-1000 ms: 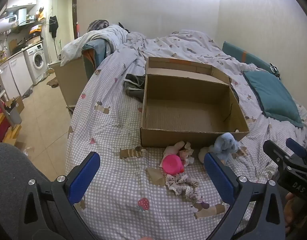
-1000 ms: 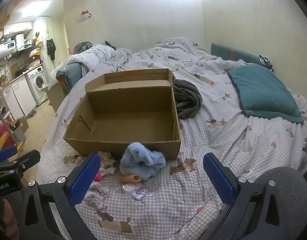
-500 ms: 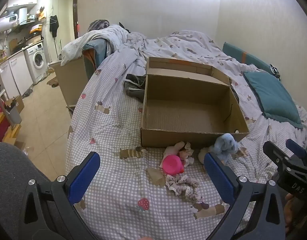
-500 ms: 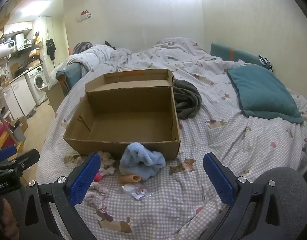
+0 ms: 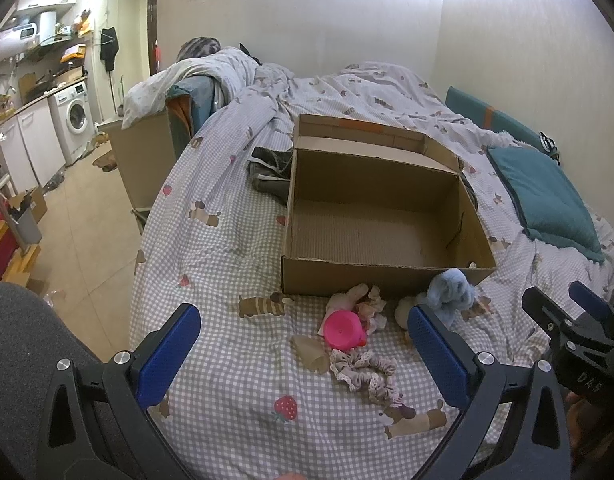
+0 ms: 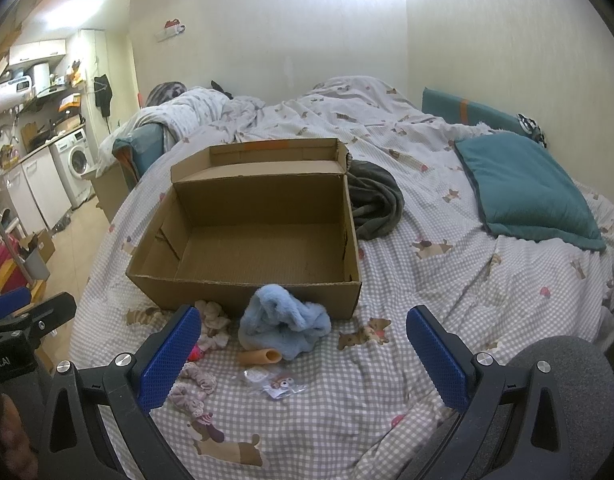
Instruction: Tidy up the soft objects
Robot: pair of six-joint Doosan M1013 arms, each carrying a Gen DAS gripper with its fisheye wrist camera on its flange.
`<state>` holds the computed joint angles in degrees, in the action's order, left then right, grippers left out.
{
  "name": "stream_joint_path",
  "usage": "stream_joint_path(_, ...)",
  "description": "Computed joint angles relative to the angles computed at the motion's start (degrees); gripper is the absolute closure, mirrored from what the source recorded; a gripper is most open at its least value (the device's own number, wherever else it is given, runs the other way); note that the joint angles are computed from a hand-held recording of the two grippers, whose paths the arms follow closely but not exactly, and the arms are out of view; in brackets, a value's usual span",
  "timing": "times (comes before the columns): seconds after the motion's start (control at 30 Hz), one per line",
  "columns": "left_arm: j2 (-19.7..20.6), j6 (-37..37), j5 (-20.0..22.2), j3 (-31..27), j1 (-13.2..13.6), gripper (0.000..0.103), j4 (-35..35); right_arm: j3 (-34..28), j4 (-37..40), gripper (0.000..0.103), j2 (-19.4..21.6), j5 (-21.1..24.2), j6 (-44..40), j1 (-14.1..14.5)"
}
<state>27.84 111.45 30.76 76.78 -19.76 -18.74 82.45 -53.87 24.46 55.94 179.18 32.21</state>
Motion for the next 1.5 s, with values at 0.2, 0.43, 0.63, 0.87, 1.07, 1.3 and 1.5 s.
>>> stream_joint_path(0.2, -0.09, -0.32, 0.12, 0.00, -0.10, 0.000, 0.12, -0.21, 0.12, 0.000, 0.02, 0.37, -0.61, 0.05)
stream_joint_path(0.43, 0.17, -2.78, 0.68, -0.48, -0.22, 0.000, 1.94, -0.61, 1.21, 0.000, 0.27, 0.21, -1.62, -0.05)
stream_joint_path(0.63, 3.07, -7.99, 10.89, -6.20, -0.36, 0.000, 6.98, -0.04, 5.87, 0.000, -0.91, -2.75, -2.73, -1.38)
stream_joint_path(0.87, 9.65, -14.32, 26.44, -18.55, -0.70, 0.000, 11.81, -1.29, 20.93, 0.000, -1.67, -7.47, -14.09, -5.08)
stream_joint_path(1.07, 17.03, -17.57, 41.08, -28.08, -0.27, 0.012, 11.78, -2.86, 23.25, 0.000, -0.59, -6.24, -18.42, -6.14)
stream_joint_path(1.3, 23.46, -21.90, 51.76, -35.58, 0.42, 0.049, 5.97, -3.05, 30.75, 0.000, 0.55, -6.14, -21.81, -8.42)
stream_joint_path(1.5, 25.25, -20.15, 54.00, -36.30, -0.46, 0.061, 6.57, -1.96, 35.07, 0.000, 1.14, -6.34, -22.24, -9.54)
